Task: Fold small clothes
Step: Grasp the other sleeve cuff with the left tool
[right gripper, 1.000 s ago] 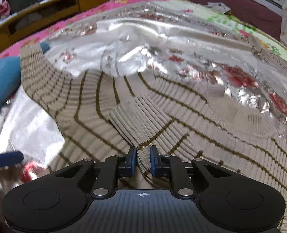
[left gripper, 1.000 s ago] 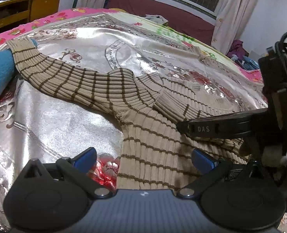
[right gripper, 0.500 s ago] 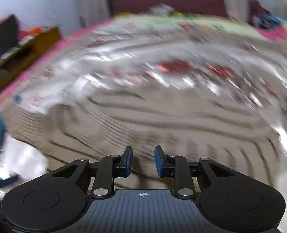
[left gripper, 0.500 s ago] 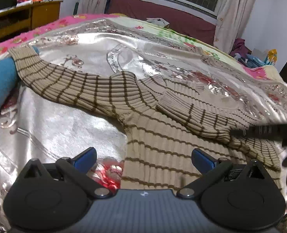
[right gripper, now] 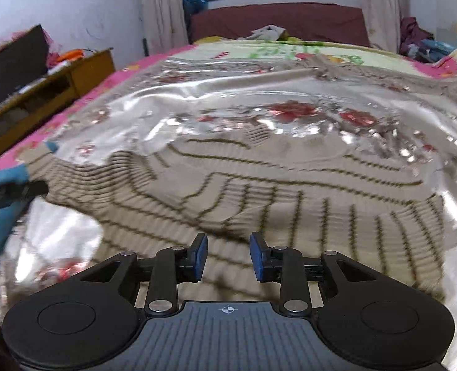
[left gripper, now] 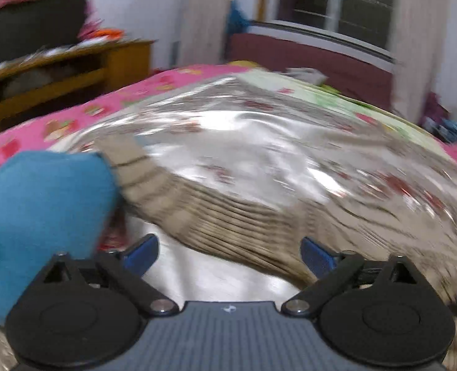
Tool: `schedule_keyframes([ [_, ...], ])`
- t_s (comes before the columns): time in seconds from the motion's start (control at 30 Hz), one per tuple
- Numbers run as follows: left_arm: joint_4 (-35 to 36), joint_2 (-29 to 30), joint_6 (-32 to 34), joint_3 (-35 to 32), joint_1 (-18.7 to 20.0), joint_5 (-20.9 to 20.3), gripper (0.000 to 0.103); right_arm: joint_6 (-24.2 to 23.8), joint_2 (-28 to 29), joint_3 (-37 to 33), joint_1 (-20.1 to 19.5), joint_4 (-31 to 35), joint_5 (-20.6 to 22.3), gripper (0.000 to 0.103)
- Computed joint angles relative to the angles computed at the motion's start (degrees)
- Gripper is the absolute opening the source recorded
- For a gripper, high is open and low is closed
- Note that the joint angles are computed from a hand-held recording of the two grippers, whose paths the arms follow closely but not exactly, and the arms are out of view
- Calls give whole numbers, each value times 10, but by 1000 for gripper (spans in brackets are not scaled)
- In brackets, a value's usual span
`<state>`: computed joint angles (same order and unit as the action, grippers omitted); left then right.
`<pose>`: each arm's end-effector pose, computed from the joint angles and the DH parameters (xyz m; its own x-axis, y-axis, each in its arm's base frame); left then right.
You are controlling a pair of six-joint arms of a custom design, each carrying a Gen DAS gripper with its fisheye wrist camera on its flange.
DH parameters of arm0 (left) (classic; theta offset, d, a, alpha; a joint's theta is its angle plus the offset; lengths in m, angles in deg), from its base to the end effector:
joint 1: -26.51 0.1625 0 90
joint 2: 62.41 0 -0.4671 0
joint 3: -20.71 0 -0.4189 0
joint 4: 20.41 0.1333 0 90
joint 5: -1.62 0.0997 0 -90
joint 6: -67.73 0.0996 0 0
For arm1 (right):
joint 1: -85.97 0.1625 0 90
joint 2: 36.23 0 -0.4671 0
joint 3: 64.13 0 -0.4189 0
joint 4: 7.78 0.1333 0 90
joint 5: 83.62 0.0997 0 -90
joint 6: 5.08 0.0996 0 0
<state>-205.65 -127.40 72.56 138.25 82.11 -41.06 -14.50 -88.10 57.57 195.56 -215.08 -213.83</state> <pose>-0.1523 -0.5880 0.2712 -0.8030 0.0229 -0.5955 0.4846 0.6067 -0.6301 0.2515 -0.5010 0.1588 -0.8300 0.0853 0.5511 -0.3675 0.6597 -0.6556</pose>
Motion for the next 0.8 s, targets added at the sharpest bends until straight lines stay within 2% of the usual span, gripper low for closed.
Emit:
schedule_keyframes([
  [0.13, 30, -4, -41, -46, 40, -14, 98, 24, 6, 6, 6, 0, 24, 30],
  [0.2, 43, -2, -61, -65, 59, -39, 97, 35, 9, 6, 6, 3, 34, 30],
  [0.3, 71, 2, -108, -90, 87, -75, 82, 49, 10, 9, 5, 9, 44, 30],
  [0.33, 84, 6, -119, -98, 93, -78, 71, 54, 10, 10, 4, 12, 48, 30],
  [0.4, 101, 14, -138, -112, 104, -83, 59, 61, 10, 13, 1, 11, 52, 30],
  [0.5, 85, 26, -149, -118, 115, -82, 48, 75, 7, 18, -4, 14, 60, 30],
  [0.67, 26, 44, -149, -126, 123, -99, 46, 97, 1, 25, -12, 22, 71, 30],
  [0.8, 19, 60, -147, -145, 127, -102, 45, 102, 1, 26, -13, 22, 68, 30],
])
